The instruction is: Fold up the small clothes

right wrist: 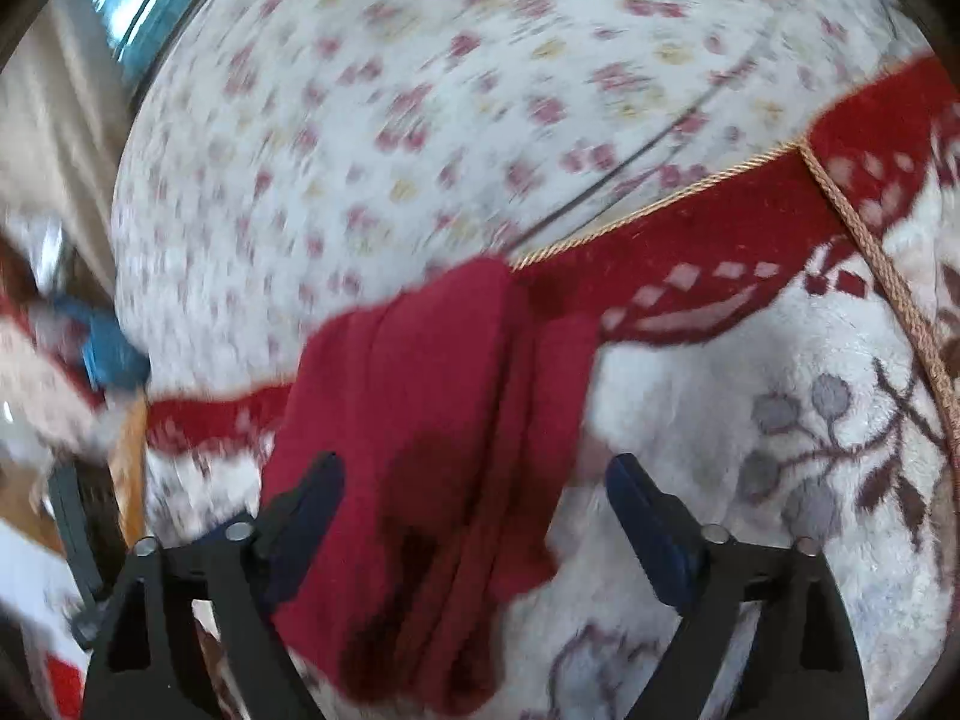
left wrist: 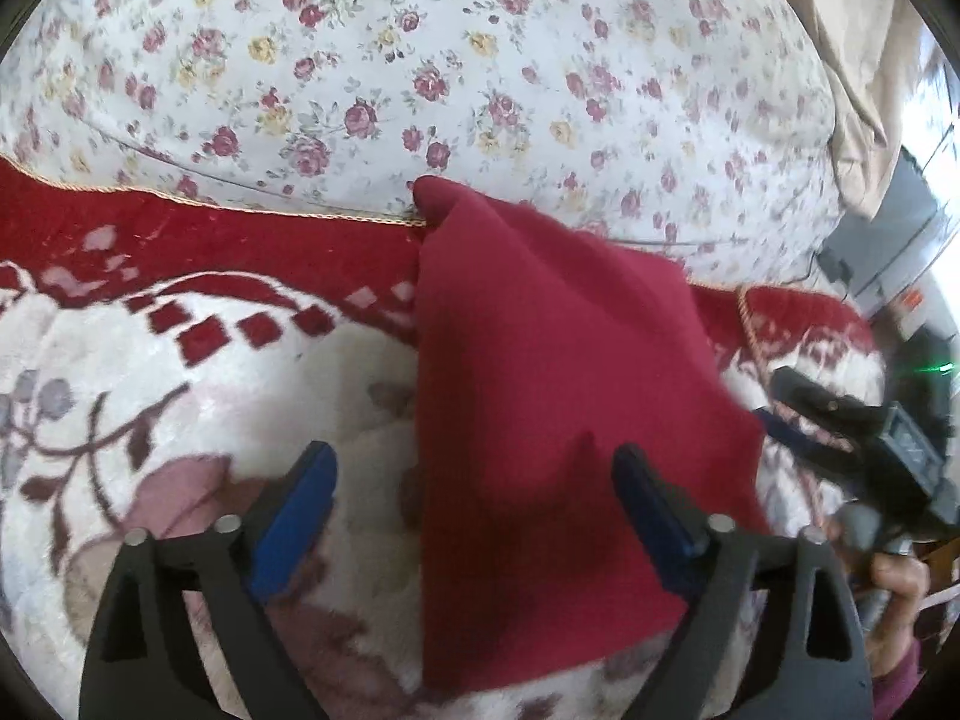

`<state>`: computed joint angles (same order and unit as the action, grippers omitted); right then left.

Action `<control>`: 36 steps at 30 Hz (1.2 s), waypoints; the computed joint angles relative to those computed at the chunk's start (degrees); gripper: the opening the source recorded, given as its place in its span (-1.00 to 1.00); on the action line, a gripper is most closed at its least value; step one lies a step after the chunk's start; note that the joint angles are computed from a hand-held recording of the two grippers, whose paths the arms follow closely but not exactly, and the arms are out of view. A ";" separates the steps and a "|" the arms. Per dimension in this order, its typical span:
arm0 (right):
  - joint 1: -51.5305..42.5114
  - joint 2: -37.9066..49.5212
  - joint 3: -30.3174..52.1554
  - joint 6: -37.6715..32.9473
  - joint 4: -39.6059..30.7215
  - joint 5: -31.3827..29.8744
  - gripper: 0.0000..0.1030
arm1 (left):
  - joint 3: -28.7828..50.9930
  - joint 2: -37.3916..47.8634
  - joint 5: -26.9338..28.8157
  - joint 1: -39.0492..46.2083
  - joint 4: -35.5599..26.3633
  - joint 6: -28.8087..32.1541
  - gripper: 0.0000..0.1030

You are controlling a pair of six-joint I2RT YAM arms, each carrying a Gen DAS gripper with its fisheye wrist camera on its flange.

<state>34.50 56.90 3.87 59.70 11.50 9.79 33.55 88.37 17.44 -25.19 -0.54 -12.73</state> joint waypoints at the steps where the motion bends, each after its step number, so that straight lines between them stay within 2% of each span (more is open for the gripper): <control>1: -3.94 5.06 -0.31 -0.78 4.76 -4.22 0.83 | 1.92 2.66 0.97 0.19 -0.55 0.11 0.81; 3: -7.82 15.21 -0.49 -1.88 14.76 -9.43 0.83 | 4.65 6.33 1.23 0.00 -1.89 0.13 0.81; 6: -6.96 27.04 1.01 -4.13 26.00 -11.27 0.83 | 7.22 11.10 3.35 0.09 -1.37 0.19 0.85; 9: -5.69 31.77 3.77 -6.39 28.98 -11.15 0.86 | 7.40 12.21 3.78 -0.35 0.63 0.29 0.92; 14: -4.59 36.53 6.12 -7.45 30.46 -9.86 0.86 | 9.74 13.80 3.80 -1.03 -1.07 1.86 0.95; 16: -3.99 35.96 6.58 -7.79 28.81 -8.82 0.81 | 9.86 13.83 3.68 -1.14 -1.37 2.46 0.95; 18: -3.34 34.72 6.90 -8.20 27.07 -7.55 0.55 | 9.82 13.84 3.59 -1.57 -1.28 2.77 0.87; 19: -2.19 33.45 6.99 -8.31 26.03 -6.12 0.38 | 9.71 13.66 3.43 -2.05 -1.11 2.84 0.70; 20: -1.64 32.40 7.35 -8.50 24.47 -5.35 0.34 | 9.38 13.12 3.59 -2.53 -1.06 3.01 0.42; 21: -0.56 31.54 8.16 -8.55 22.28 -3.76 0.26 | 9.30 12.36 3.41 -3.13 -1.71 3.13 0.38; 23: 1.45 29.37 9.05 -7.94 18.67 -1.28 0.16 | 9.31 10.80 2.26 -3.97 -3.30 3.18 0.09; 26: 2.22 23.34 8.08 -6.41 15.12 -1.42 0.04 | 8.67 7.49 5.16 -2.01 -6.75 2.76 -0.20; 28: 3.82 17.64 7.75 -5.48 10.98 -1.60 0.01 | 7.56 4.22 7.15 -0.45 -9.55 3.12 -0.22; 32: 11.30 10.58 9.90 -1.98 2.10 0.46 0.00 | 1.97 -9.24 5.47 1.21 -17.62 6.89 -0.23; 36: 22.16 12.37 11.94 3.60 2.08 4.68 0.00 | -3.48 -23.68 5.46 6.36 -28.19 11.47 -0.23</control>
